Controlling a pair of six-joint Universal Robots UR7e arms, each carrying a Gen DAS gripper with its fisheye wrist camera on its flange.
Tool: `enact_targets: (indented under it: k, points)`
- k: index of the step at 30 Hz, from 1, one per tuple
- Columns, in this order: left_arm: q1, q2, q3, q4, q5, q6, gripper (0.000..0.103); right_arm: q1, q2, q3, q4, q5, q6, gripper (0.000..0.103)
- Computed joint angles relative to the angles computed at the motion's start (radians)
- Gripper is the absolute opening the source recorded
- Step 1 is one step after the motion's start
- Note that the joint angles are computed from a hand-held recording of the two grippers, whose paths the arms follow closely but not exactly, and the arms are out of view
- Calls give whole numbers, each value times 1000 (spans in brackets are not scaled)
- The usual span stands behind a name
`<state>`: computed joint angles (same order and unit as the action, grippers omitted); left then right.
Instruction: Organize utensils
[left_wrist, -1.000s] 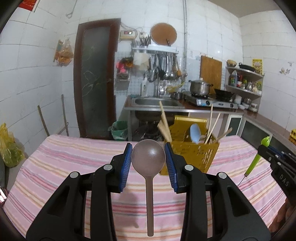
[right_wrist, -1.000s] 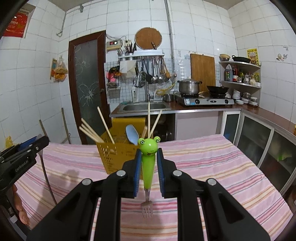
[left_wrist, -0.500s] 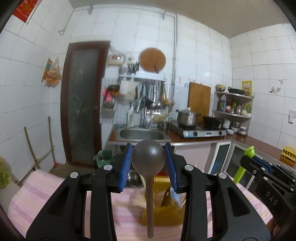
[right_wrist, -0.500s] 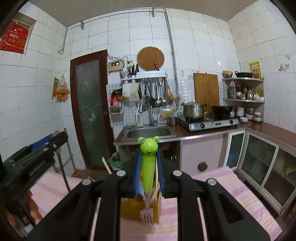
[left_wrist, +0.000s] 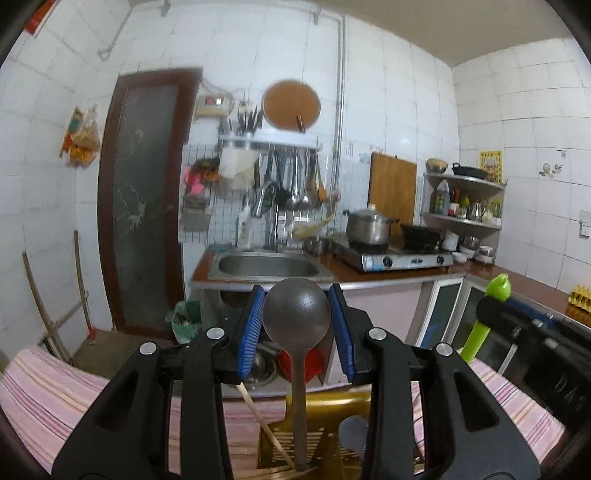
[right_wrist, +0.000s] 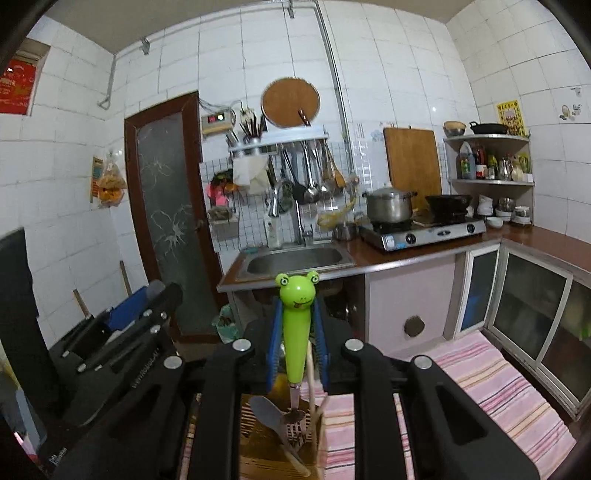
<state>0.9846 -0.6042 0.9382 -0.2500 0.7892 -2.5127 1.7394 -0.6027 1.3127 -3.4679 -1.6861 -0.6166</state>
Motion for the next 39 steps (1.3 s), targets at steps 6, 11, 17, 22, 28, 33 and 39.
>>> enact_targets:
  k: [6, 11, 17, 22, 28, 33, 39]
  points:
    - [36, 35, 2, -36, -17, 49, 35, -22, 52, -48, 26, -40, -14, 17]
    - [49, 30, 42, -77, -34, 76, 35, -33, 77, -71, 62, -84, -16, 17]
    - [46, 21, 58, -62, -61, 56, 37, -31, 95, -88, 126, -126, -37, 18]
    - [12, -77, 210, -196, -67, 135, 71, -25, 73, -74, 152, -157, -52, 48]
    - [-53, -233, 358, -216, -136, 110, 86, -10, -44, 39, 136, -140, -34, 77]
    - [-129, -383, 568, -354, -207, 152, 98, 9, -145, 208, 5, -118, -65, 95]
    - [-233, -505, 810, -455, -338, 132, 98, -2, -256, 472, -177, -80, -80, 99]
